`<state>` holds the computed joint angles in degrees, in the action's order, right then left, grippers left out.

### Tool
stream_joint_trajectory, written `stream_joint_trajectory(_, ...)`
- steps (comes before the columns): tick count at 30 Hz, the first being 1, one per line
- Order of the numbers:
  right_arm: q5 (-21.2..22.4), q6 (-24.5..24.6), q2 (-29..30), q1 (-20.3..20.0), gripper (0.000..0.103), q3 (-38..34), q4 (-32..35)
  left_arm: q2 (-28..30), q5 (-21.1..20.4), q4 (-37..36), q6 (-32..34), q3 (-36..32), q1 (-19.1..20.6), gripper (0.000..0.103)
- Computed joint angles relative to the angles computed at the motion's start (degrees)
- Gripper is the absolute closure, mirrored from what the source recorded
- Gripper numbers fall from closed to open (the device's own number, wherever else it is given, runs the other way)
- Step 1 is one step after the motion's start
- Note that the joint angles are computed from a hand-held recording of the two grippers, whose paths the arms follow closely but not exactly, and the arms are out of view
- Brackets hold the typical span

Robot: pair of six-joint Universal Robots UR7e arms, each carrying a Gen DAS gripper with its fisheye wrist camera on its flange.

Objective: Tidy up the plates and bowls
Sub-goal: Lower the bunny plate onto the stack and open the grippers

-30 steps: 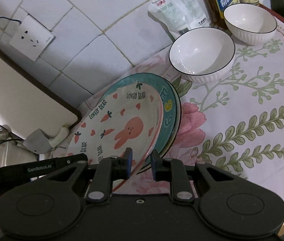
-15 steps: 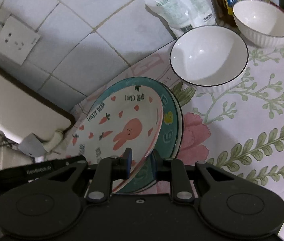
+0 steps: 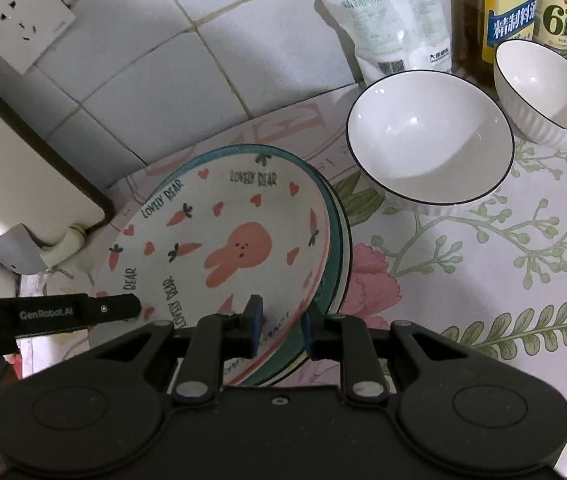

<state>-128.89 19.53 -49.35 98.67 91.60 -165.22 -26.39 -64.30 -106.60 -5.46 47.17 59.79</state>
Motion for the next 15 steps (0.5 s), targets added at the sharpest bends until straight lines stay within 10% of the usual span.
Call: stream_joint_trajectory(15, -1.4, 4.3, -0.4, 0.3, 0.076, -5.3, 15.5, -1.5, 7.5, 4.3, -7.2, 3.3, -3.3, 0.078)
